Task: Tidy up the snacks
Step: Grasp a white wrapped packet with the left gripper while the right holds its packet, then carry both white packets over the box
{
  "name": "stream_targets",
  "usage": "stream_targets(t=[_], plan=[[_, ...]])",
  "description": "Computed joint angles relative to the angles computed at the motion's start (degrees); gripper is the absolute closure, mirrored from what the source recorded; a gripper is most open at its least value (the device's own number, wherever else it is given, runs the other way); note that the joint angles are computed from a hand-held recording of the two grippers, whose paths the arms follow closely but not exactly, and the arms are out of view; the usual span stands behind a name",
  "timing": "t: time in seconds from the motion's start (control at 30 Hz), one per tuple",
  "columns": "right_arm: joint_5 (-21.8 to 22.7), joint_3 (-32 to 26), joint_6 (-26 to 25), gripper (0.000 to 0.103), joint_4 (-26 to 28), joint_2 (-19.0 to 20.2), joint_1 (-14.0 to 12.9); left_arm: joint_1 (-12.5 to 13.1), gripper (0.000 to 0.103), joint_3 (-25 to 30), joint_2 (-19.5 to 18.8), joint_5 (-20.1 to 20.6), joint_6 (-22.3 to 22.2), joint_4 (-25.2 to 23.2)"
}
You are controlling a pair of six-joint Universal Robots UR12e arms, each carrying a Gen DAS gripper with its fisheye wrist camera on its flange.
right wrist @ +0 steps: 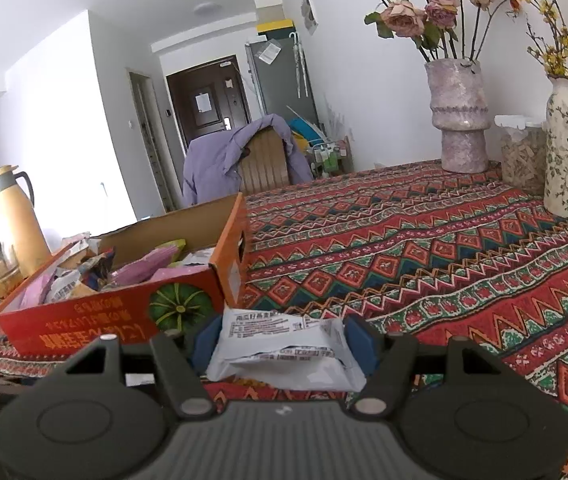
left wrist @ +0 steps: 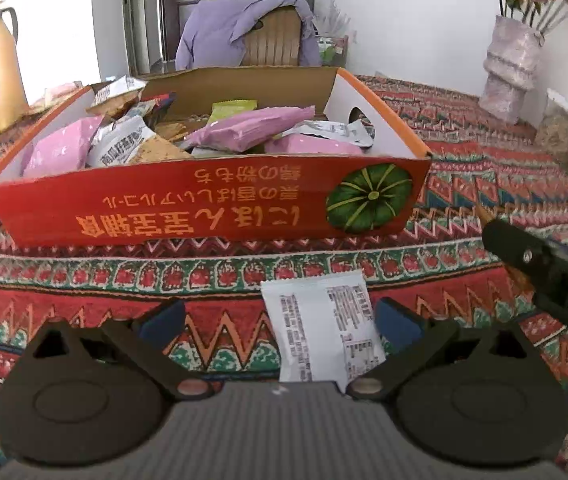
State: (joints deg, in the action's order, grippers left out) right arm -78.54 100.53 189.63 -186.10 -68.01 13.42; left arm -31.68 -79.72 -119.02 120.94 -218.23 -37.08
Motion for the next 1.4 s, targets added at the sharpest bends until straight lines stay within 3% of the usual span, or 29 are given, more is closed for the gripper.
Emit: stream_targets(t=[0.13, 0.2, 0.3, 0.33, 0.43, 0.63, 1.0, 1.4], plan=[[0.0, 0.0, -0.2, 0.036, -0.2, 0.1, 0.1, -0.1, 0.001, 0.4, -0.3, 0.0, -0.2, -1.3], [-0.1, -0.1, -0.4, 0.036, -0.1, 0.2, 0.1, -0.2, 0.008, 0.5, -0.5, 0.4, -0.2, -1.8], [-0.6, 0.1, -1.2, 0.036, -0.9, 0.3, 0.3, -0.3, 0.035, -0.1, -0.1, 0.3, 1.3, 0.1], [-0.9, 0.1, -1.6, 0.036, -1.2, 0.4, 0.4, -0.2, 0.050, -0.4, 0.1, -0.3, 2.3, 1.1], [-0.7, 0.0, -2.2, 0.036, -1.1, 0.5, 0.5, 0.3, 0.056, -2.0, 1.0, -3.6, 3.9, 4.1], [-1.1, 0.2, -3.4, 0.036, -1.7, 0.4, 0.8, 0.7, 0.059, -4.4, 2.2, -5.5, 5.7, 8.5], [-0.9, 1.0, -5.5, 0.036, -4.4, -0.8, 1.5, 0.7, 0.059, -8.1, 4.8, -3.0, 10.9, 18.4], [-1.2, -2.5, -9.0, 0.036, -6.8, 0.1, 3.7, 2.4, 0.059, -8.6, 6.8, 1.2, 11.2, 21.9]])
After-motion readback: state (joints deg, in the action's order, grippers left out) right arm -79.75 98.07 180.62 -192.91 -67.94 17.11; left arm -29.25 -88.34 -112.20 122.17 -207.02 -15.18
